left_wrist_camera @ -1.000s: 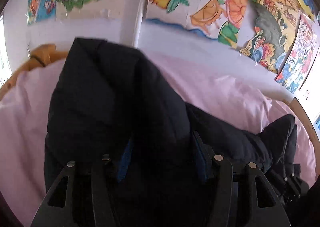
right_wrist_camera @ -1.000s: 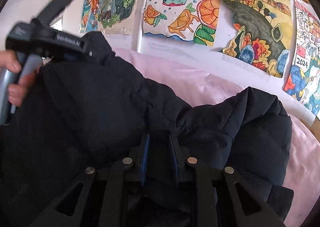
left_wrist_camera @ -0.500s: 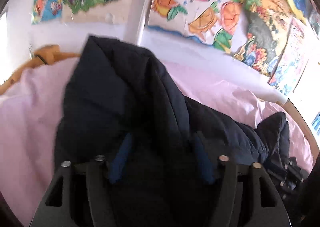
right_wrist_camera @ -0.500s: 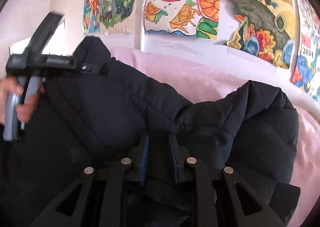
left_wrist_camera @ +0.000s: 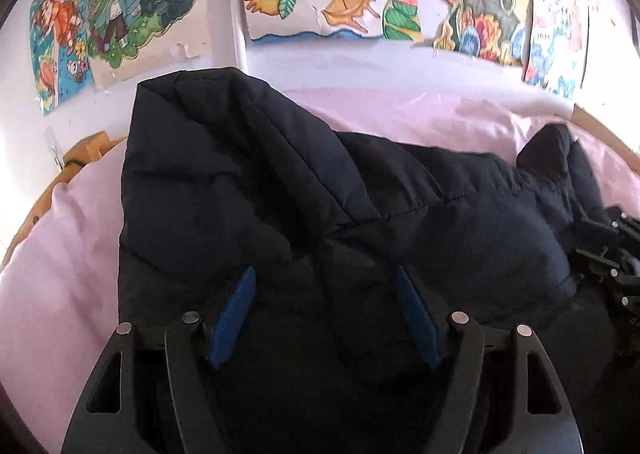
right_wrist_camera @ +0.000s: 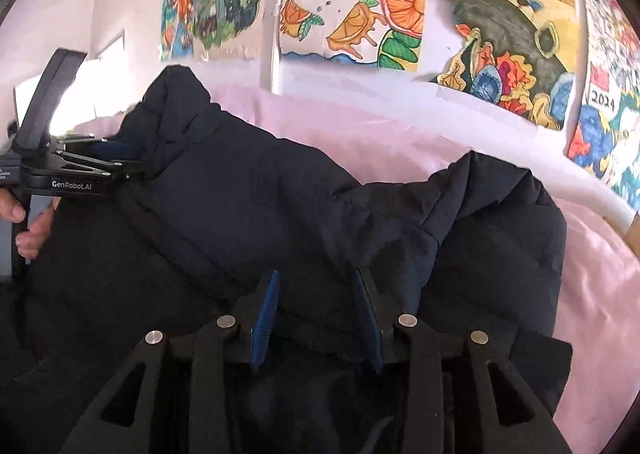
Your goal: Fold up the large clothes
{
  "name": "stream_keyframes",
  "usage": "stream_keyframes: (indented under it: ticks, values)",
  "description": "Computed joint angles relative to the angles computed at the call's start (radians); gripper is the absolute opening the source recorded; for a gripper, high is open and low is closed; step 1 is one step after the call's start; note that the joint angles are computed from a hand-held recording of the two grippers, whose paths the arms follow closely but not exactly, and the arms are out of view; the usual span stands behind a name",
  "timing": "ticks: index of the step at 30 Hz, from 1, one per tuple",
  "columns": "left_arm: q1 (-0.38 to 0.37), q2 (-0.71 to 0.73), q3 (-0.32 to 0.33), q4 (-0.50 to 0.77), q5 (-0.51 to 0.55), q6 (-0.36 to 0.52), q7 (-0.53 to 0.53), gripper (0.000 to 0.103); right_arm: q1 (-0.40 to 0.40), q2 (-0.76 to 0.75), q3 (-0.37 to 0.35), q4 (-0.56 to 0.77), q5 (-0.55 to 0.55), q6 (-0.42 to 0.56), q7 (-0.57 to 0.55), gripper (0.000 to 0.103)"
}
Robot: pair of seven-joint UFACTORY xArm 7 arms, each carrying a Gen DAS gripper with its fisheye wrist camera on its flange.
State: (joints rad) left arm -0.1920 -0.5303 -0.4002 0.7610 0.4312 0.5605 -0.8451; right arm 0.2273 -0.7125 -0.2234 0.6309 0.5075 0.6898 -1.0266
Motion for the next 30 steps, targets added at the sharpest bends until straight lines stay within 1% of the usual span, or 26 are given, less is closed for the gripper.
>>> stream_keyframes:
  ticks: [2,3,4,6,8,9,11,12,15,18,20,25,29,30]
  values:
    - [-0.037,-0.049,0.041,-0.020,-0.060,0.002,0.013,0.069,-0.006,-0.002,-0.024,0.043,-0.006,0.089,0.011,0.041]
    - [-0.049,-0.060,0.051,-0.014,-0.088,0.015,0.020,0.073,-0.013,-0.008,-0.033,0.063,-0.009,0.137,0.015,0.053]
    - [-0.067,-0.087,0.061,-0.014,-0.120,0.042,0.031,0.078,-0.023,-0.025,-0.043,0.084,-0.013,0.192,0.019,0.071]
    - [-0.101,-0.134,0.074,-0.004,-0.167,0.097,0.073,0.084,-0.046,-0.076,-0.046,0.095,-0.016,0.249,0.022,0.086]
    - [-0.129,-0.193,0.066,0.005,-0.197,0.162,0.114,0.085,-0.069,-0.129,-0.050,0.126,-0.035,0.337,0.040,0.086]
    - [-0.142,-0.221,0.059,0.010,-0.212,0.192,0.132,0.086,-0.082,-0.148,-0.046,0.141,-0.050,0.373,0.053,0.088]
    - [-0.181,-0.277,0.044,0.024,-0.251,0.248,0.169,0.087,-0.099,-0.204,-0.040,0.176,-0.078,0.450,0.073,0.095]
    - [-0.193,-0.295,0.034,0.037,-0.265,0.268,0.185,0.088,-0.101,-0.228,-0.039,0.189,-0.087,0.479,0.079,0.102]
    - [-0.236,-0.359,-0.018,0.094,-0.305,0.349,0.223,0.095,-0.097,-0.317,-0.039,0.238,-0.123,0.598,0.094,0.103]
    - [-0.254,-0.384,-0.058,0.154,-0.333,0.408,0.262,0.100,-0.077,-0.400,-0.039,0.287,-0.149,0.719,0.106,0.103]
    - [-0.267,-0.388,-0.089,0.215,-0.347,0.479,0.301,0.100,-0.062,-0.442,-0.033,0.320,-0.171,0.790,0.110,0.103]
    - [-0.290,-0.398,-0.159,0.324,-0.388,0.628,0.391,0.101,-0.022,-0.543,-0.007,0.406,-0.224,1.012,0.129,0.103]
    - [-0.306,-0.403,-0.209,0.361,-0.416,0.700,0.466,0.101,0.023,-0.613,0.021,0.455,-0.259,1.211,0.126,0.103]
    - [-0.312,-0.404,-0.218,0.362,-0.424,0.708,0.485,0.101,0.031,-0.628,0.030,0.456,-0.269,1.243,0.119,0.103]
